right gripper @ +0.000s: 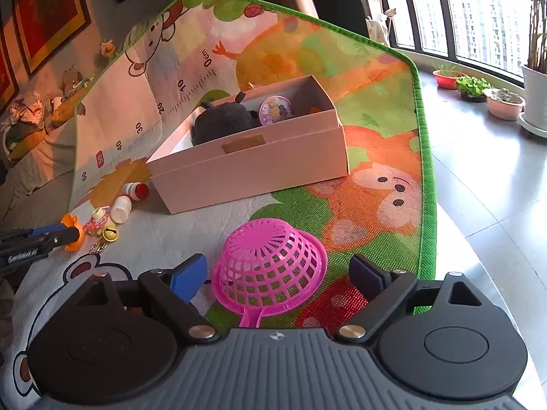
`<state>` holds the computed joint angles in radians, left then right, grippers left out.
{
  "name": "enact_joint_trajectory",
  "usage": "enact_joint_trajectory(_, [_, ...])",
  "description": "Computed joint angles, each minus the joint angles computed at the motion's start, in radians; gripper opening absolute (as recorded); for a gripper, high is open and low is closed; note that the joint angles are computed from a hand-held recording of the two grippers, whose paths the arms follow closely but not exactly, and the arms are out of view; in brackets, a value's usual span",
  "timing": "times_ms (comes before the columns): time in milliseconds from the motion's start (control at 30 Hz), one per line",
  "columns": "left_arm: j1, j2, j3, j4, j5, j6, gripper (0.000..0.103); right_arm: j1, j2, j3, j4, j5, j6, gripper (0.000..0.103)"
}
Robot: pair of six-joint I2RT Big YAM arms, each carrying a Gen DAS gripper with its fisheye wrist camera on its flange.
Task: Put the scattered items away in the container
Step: 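Grasp the orange cup toy with the left gripper while the right holds the strainer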
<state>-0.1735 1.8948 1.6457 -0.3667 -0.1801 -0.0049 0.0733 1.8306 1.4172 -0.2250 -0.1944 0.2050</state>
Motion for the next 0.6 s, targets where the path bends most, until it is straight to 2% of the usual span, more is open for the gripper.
enact_joint_trajectory(133, [-0.027, -0.041, -0.043, 0.019, 0.061, 0.03, 0.035, -0.001, -0.001, -0.004, 0.007, 0.0, 0.01, 0.092])
enact_joint_trajectory(233, [-0.035, -0.051, -0.055, 0.029, 0.084, 0.037, 0.041, -0.003, -0.001, -0.005, 0.009, -0.004, 0.013, 0.093])
enact_joint_trajectory(300, [-0.032, -0.05, -0.06, 0.043, 0.067, 0.025, 0.063, -0.004, -0.001, -0.006, 0.01, -0.008, 0.016, 0.095])
enact_joint_trajectory(400, [-0.019, -0.038, -0.053, 0.053, 0.019, 0.013, 0.081, -0.005, -0.001, -0.006, 0.01, -0.009, 0.02, 0.096])
enact_joint_trajectory(500, [-0.004, -0.009, -0.021, 0.044, -0.018, 0.018, 0.088, -0.006, -0.001, -0.006, 0.01, -0.01, 0.02, 0.096])
enact_joint_trajectory(600, [0.009, 0.036, 0.032, 0.018, -0.037, 0.041, 0.086, -0.007, 0.0, -0.005, 0.01, -0.013, 0.022, 0.097])
